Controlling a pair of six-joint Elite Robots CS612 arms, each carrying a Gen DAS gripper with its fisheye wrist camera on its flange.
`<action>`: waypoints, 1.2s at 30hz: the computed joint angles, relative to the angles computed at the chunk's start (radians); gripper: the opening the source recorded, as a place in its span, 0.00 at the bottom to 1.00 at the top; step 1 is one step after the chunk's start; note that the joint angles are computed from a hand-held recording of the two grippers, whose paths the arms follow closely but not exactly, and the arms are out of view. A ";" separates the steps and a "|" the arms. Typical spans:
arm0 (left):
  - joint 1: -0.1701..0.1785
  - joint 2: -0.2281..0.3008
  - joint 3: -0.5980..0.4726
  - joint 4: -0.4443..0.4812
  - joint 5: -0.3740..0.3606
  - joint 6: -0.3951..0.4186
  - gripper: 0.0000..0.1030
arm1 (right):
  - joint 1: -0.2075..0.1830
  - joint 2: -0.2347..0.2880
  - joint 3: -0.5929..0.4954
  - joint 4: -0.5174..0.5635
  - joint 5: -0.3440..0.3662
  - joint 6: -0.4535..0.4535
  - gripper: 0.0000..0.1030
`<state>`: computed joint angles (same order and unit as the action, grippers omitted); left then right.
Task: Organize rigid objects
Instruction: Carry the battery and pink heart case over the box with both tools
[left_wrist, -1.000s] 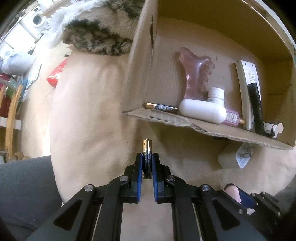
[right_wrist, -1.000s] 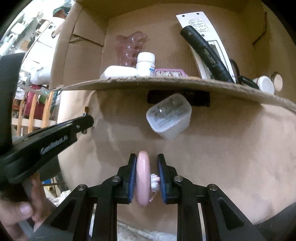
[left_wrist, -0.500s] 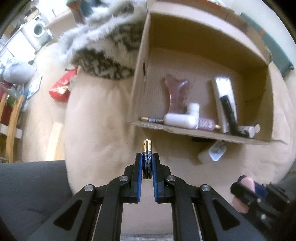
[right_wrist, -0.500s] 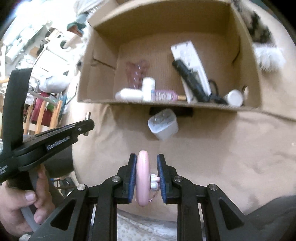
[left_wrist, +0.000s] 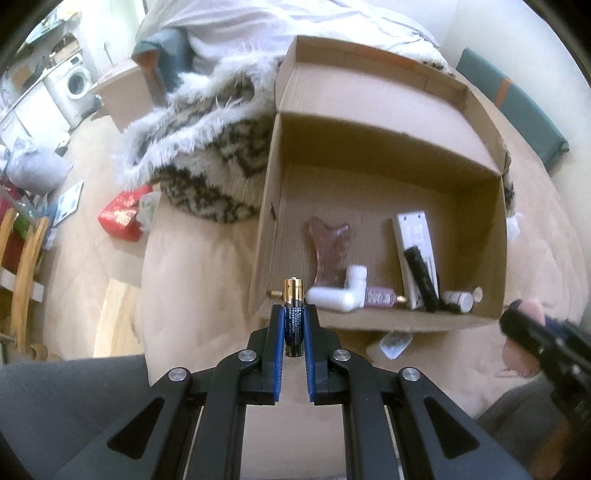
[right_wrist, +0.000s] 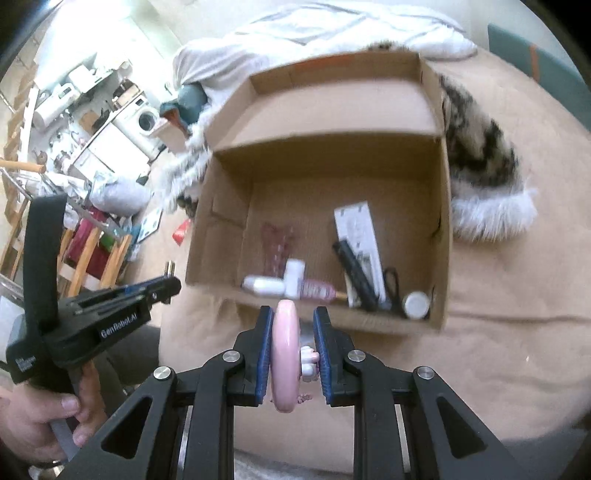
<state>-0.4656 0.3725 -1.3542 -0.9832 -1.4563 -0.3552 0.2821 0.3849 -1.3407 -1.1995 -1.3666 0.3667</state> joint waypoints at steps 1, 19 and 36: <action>0.000 -0.002 0.007 -0.008 0.001 0.003 0.09 | 0.000 -0.005 0.009 -0.015 -0.007 -0.003 0.23; -0.001 -0.048 0.190 -0.158 0.003 0.086 0.09 | -0.026 -0.042 0.191 -0.152 -0.033 -0.008 0.23; -0.002 -0.010 0.186 -0.176 -0.033 0.097 0.09 | -0.020 -0.037 0.244 -0.110 -0.041 -0.051 0.23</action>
<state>-0.4676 0.3630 -1.1678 -1.1593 -1.4898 -0.2582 0.2620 0.3474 -1.0962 -1.3094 -1.4074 0.3158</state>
